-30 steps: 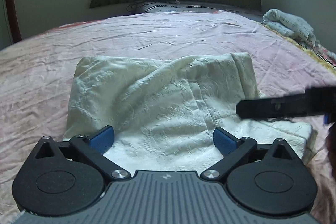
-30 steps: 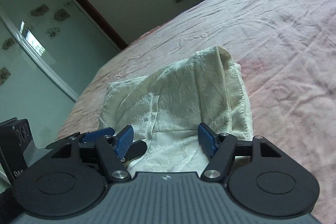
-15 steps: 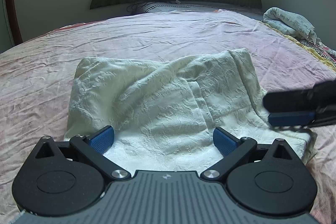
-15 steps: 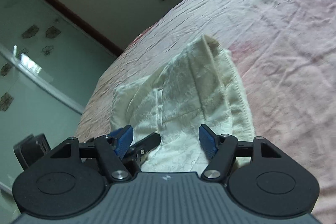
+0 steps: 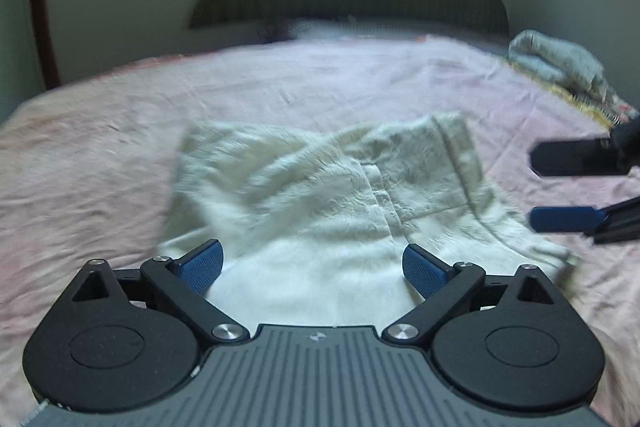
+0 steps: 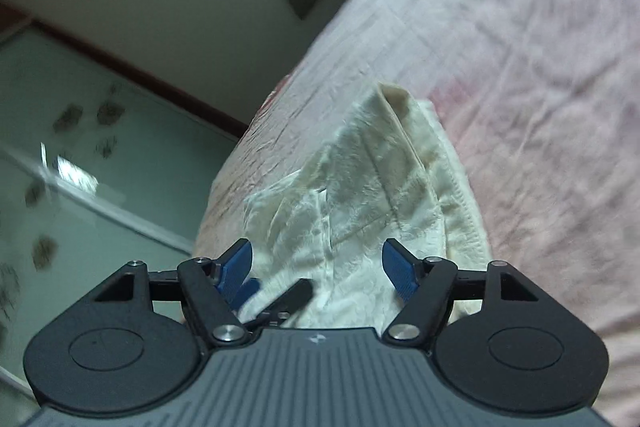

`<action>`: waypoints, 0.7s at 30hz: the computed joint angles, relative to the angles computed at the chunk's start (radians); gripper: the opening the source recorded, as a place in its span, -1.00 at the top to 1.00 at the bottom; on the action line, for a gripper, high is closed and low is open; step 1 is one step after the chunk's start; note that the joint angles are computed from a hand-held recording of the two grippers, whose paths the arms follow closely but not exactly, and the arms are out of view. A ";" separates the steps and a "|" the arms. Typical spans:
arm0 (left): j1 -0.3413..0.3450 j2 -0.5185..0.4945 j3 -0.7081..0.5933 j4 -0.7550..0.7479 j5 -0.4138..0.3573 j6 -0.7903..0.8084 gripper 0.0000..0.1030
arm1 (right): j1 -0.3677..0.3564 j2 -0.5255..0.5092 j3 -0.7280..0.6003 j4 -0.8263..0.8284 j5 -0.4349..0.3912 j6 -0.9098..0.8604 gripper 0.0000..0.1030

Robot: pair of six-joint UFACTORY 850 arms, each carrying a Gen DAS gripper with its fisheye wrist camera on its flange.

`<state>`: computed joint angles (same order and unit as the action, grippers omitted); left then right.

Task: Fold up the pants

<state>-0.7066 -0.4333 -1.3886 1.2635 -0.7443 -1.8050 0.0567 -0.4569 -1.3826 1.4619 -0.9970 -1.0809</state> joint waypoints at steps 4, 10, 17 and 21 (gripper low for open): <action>-0.096 0.188 0.221 0.022 -0.135 -0.203 -0.92 | -0.061 0.147 0.140 -0.047 0.094 -0.194 -0.43; -0.247 0.451 0.456 -0.230 -0.543 -0.342 -0.91 | -0.220 0.270 0.277 -0.192 0.305 -0.215 -0.43; -0.295 0.542 0.423 -0.149 -0.847 -0.320 -0.93 | -0.267 0.373 0.331 0.217 0.732 -0.676 -0.44; -0.273 0.401 0.340 -0.021 -0.622 -0.363 -0.97 | -0.173 0.450 0.443 0.507 0.598 -1.026 -0.65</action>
